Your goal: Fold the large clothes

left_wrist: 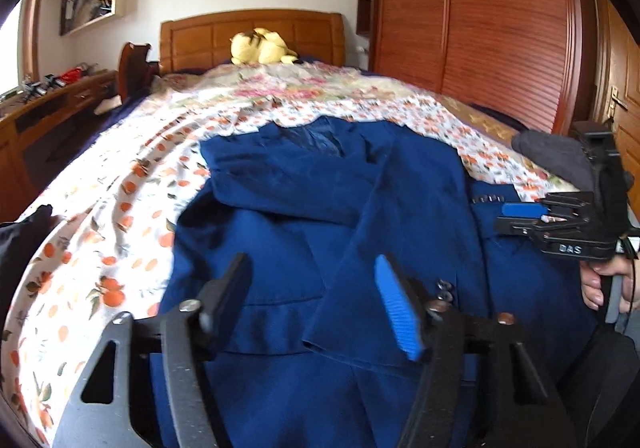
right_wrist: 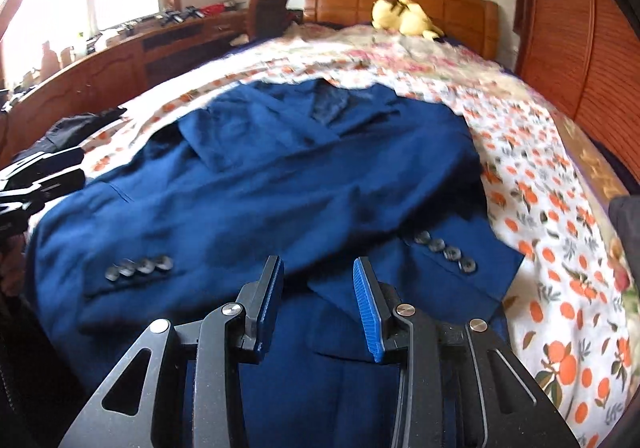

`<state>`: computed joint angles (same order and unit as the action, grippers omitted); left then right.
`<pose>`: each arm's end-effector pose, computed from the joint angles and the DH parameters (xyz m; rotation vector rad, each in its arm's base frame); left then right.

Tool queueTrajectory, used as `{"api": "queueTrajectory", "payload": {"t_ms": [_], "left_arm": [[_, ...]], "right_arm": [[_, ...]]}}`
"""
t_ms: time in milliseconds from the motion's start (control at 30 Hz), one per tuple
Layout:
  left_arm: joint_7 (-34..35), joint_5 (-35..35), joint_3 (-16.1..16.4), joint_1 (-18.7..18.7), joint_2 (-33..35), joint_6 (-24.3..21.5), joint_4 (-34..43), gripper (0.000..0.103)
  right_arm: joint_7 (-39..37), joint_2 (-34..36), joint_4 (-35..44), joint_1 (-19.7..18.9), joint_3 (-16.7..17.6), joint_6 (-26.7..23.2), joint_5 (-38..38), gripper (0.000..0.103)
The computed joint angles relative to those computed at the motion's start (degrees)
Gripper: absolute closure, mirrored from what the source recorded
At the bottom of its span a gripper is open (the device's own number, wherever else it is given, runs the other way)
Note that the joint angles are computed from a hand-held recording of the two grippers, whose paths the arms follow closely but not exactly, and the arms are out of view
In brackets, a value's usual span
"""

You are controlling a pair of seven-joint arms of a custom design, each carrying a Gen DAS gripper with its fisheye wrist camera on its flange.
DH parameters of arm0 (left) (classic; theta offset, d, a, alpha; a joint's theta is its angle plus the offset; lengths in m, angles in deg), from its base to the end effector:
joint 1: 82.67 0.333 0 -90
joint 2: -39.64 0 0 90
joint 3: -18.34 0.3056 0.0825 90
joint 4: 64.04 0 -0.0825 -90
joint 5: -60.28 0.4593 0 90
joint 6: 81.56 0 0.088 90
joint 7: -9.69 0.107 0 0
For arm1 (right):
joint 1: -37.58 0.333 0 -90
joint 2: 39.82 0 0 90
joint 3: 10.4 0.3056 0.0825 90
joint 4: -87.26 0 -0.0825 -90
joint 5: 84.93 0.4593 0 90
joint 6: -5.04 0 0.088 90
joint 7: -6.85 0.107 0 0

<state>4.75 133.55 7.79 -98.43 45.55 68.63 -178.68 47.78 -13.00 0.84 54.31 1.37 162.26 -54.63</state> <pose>0.5934 -0.3159 0.4040 -1.7901 1.4551 -0.8145 0.7257 0.3395 0.4467 -2.1733 0.7767 -0.4289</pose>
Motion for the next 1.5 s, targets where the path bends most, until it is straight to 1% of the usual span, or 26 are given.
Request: {"api": "queueTrajectory", "payload": {"t_ms": [67,133,200,267,400,500,600,700,833,900,967,1000,1033,1067,1100,1133,1167,1267,1333,1433,1500], "left_arm": [[3.38,-3.07,-0.20,0.09,1.24,0.66,0.83,0.052],[7.10,-6.55,-0.29,-0.06,2.34,0.88,1.49,0.053],[9.05,-8.48,-0.14,-0.56,2.97,0.42,1.82,0.054],[10.16,-10.10,0.06,-0.96,3.26,0.15,1.74,0.054],[10.80,-12.24,0.39,-1.44,3.21,-0.28,1.13,0.054],[11.66,-14.20,0.41,-1.51,3.25,-0.59,0.78,0.054],[12.27,-14.99,0.53,-1.57,3.20,-0.45,0.60,0.054],[12.75,-15.36,0.57,-1.68,3.36,-0.66,0.74,0.054],[13.55,-15.79,0.67,-1.78,3.61,-0.71,1.06,0.054],[13.90,-15.69,0.72,-1.81,3.72,-0.39,1.12,0.059],[15.02,-16.50,0.66,-1.69,3.96,0.45,1.20,0.067],[15.35,-16.57,0.70,-1.76,3.96,0.47,1.23,0.069],[15.71,-16.48,0.69,-1.92,4.02,0.10,1.37,0.075],[16.02,-16.38,0.68,-2.08,4.03,-0.28,1.48,0.085],[16.08,-16.31,0.73,-2.12,3.89,-0.30,1.40,0.092],[15.52,-15.91,0.84,-2.13,3.63,0.12,1.19,0.098],[13.73,-14.37,1.12,-2.26,3.15,0.61,0.84,0.099],[7.35,-7.79,1.32,-2.92,1.26,-1.80,0.21,0.099],[2.86,-3.86,1.01,-2.65,-0.35,-2.76,-0.65,0.099],[-1.94,-0.02,0.11,-1.86,-2.16,-5.55,-1.68,0.099],[-4.05,1.13,-0.37,-1.05,-3.13,-5.70,-2.47,0.099]], "right_arm": [[3.39,1.50,1.33,1.93,-2.26,-0.14,-3.42,0.066],[5.80,2.47,2.37,2.55,-3.02,-0.99,-5.24,0.065],[7.57,3.19,3.43,2.90,-3.54,-2.16,-7.03,0.066],[7.95,4.53,5.22,2.60,-3.31,-3.01,-7.81,0.065],[9.11,5.87,6.58,3.34,-3.72,-2.45,-10.17,0.057],[9.14,5.59,5.96,3.19,-3.36,-1.96,-10.77,0.052],[9.15,6.05,6.33,2.81,-2.82,-1.93,-10.46,0.048],[8.22,6.34,6.98,1.36,-1.60,-3.67,-8.45,0.044],[7.80,6.33,7.00,1.47,-1.74,-3.90,-7.93,0.042],[8.01,6.21,6.84,1.85,-2.14,-3.61,-8.34,0.042],[8.36,5.95,6.49,2.20,-2.48,-3.30,-8.81,0.042],[8.63,5.83,6.37,2.42,-2.69,-3.21,-9.17,0.042],[8.91,5.70,6.23,2.59,-2.89,-3.13,-9.51,0.042],[9.20,5.56,6.12,2.67,-2.97,-3.11,-9.69,0.042],[9.42,5.42,5.94,2.61,-2.93,-3.05,-9.64,0.042],[9.57,5.29,5.81,2.54,-2.86,-3.05,-9.58,0.042],[9.47,5.04,5.48,2.29,-2.57,-2.65,-9.15,0.042],[9.15,4.02,4.14,0.95,-1.25,-0.79,-6.38,0.042],[9.11,3.33,3.25,0.20,-0.71,0.41,-4.54,0.042],[9.84,2.70,2.53,-0.20,-0.91,0.84,-3.31,0.042],[10.38,2.33,1.99,-0.20,-1.33,0.97,-3.36,0.042]]}}
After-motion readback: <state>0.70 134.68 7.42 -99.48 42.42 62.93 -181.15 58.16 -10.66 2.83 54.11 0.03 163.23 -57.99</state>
